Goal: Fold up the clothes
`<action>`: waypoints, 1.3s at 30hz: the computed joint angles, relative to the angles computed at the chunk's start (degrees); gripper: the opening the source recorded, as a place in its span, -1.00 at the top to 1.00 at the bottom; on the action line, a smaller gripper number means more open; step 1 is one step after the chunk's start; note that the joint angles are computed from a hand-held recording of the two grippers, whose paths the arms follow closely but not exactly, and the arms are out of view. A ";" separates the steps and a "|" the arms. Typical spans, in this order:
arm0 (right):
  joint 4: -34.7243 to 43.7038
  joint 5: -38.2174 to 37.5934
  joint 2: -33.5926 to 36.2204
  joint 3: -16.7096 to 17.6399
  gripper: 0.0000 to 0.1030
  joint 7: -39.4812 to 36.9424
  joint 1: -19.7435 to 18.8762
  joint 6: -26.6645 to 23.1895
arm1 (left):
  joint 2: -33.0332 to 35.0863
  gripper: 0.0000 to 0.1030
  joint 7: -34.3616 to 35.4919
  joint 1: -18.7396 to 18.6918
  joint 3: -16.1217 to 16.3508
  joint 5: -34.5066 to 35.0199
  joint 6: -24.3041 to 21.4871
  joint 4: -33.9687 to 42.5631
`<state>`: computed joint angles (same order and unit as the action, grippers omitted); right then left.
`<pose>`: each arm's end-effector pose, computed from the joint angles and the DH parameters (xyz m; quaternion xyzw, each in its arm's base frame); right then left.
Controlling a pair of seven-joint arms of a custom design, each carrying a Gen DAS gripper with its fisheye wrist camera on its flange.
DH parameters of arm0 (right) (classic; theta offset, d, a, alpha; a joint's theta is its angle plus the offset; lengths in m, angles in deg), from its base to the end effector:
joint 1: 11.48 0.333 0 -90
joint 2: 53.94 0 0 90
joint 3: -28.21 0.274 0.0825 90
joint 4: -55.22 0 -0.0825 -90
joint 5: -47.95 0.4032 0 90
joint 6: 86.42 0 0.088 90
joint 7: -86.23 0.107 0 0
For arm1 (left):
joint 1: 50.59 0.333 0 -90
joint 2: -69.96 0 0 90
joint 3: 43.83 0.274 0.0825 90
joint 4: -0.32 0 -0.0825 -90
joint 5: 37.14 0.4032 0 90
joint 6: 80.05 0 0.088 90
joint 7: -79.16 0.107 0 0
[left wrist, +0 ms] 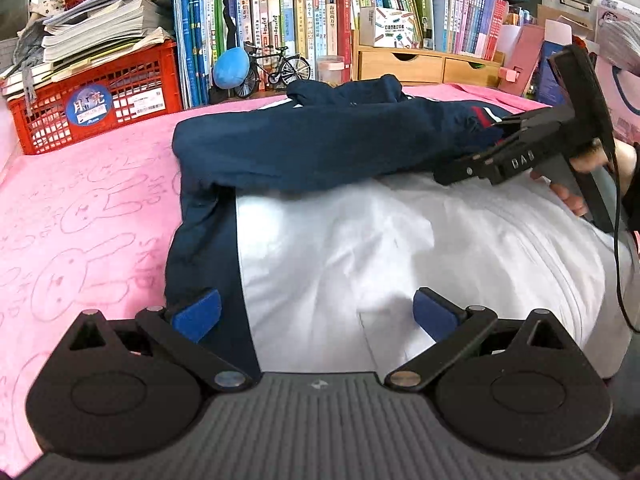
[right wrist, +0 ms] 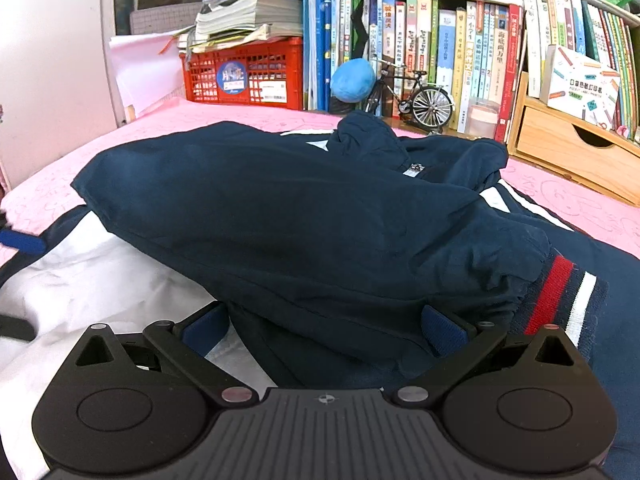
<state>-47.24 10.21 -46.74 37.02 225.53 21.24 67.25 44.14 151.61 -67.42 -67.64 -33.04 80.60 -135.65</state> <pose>0.4833 0.4480 0.5158 -0.7372 0.5239 -0.2310 0.3588 0.3729 -0.3466 0.5330 -0.4620 0.7810 -0.3586 0.2193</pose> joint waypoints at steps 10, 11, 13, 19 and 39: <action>-17.90 -18.33 -20.74 6.37 -1.00 22.38 3.03 -12.63 | -0.36 -1.00 -0.63 0.17 -0.21 0.19 1.36 -1.01; -21.56 -16.90 -24.49 7.16 -1.00 22.57 3.21 -12.42 | -0.20 -1.00 -0.77 0.27 -0.27 0.17 1.50 -0.98; -28.51 -11.66 -31.59 7.74 -1.00 22.23 4.46 -11.36 | -0.08 -1.00 -1.00 0.43 -0.42 0.28 1.83 -1.08; -39.96 4.69 -43.94 11.51 -1.00 25.83 8.98 -14.42 | 0.10 -1.00 -1.33 0.87 -0.84 0.83 2.30 -1.10; -33.03 12.45 -22.93 10.71 0.05 23.94 6.17 -1.33 | -3.69 -1.00 -4.30 0.56 -2.05 1.62 1.19 -3.63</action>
<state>-80.27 22.66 -69.67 47.73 249.47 27.42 65.92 40.45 147.31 -66.87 -69.69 -31.42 81.79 -139.28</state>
